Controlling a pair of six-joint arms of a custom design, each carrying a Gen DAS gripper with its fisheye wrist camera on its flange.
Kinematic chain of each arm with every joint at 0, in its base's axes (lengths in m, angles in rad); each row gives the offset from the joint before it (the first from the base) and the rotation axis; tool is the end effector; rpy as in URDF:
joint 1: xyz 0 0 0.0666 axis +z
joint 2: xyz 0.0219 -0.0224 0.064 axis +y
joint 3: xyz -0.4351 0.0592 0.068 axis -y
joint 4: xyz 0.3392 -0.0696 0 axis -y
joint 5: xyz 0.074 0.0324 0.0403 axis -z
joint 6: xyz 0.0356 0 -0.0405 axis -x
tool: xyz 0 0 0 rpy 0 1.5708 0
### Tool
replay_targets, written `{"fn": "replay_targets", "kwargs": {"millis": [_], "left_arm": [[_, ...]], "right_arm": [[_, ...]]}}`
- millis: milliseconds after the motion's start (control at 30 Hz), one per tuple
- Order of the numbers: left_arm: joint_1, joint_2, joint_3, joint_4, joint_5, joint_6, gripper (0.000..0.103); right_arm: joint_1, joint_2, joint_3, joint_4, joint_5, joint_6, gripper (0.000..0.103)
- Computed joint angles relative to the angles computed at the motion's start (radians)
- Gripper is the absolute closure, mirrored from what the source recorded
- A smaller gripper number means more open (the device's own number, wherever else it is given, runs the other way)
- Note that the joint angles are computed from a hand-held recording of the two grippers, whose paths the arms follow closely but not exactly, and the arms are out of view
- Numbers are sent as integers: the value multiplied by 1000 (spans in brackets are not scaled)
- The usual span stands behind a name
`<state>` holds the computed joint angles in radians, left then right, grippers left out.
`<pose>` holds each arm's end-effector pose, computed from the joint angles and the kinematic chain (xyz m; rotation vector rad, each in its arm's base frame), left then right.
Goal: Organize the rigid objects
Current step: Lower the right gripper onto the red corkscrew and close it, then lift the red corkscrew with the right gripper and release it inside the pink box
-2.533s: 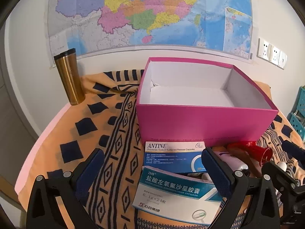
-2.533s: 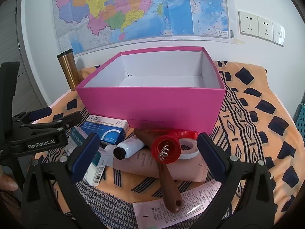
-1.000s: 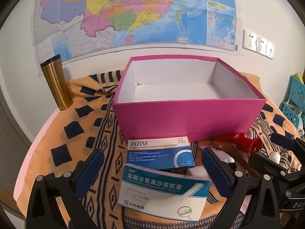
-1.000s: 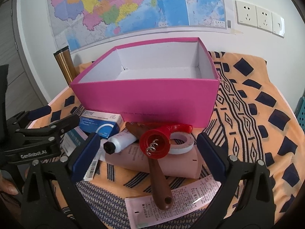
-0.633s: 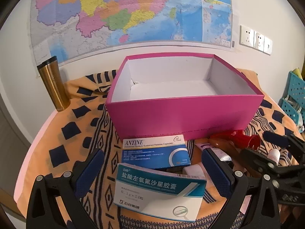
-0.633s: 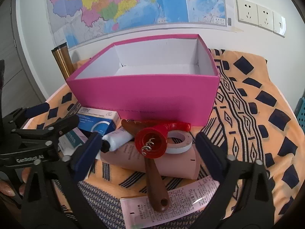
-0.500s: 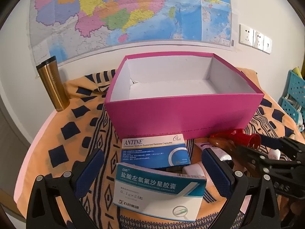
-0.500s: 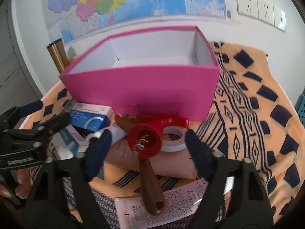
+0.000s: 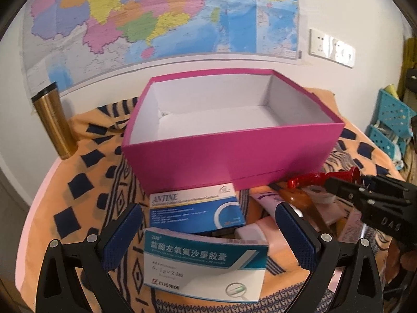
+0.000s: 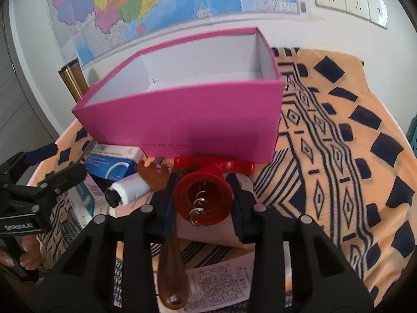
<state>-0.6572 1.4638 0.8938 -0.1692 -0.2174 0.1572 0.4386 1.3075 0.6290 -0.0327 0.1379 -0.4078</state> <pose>0.3281 -0.2440 0.3140 0.4600 2.2481 -0.1711 0.2929 0.1315 0.2840 0.0372 2.2900 0.2868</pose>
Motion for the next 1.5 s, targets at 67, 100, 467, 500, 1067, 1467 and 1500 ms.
{"fn": "replay_targets", "kwargs": {"millis": [67, 100, 467, 500, 1067, 1467, 1500], "left_arm": [[8, -6, 4, 6, 54, -18, 0], [11, -10, 4, 11, 80, -27, 0], [5, -10, 29, 24, 256, -116, 0], [5, -6, 32, 18, 278, -120, 0], [33, 107, 246, -58, 477, -132, 33], [89, 243, 431, -202, 507, -95, 58], [89, 252, 443, -215, 498, -100, 58]], "right_arm": [[-7, -29, -7, 9, -11, 9, 64], [-13, -47, -11, 16, -20, 13, 64], [-78, -115, 20, 46, -107, 18, 65], [-87, -119, 24, 52, -125, 15, 65], [-183, -29, 200, 95, -376, -12, 64], [-269, 119, 271, 82, -505, -159, 64], [-269, 129, 282, 47, -484, -157, 64]]}}
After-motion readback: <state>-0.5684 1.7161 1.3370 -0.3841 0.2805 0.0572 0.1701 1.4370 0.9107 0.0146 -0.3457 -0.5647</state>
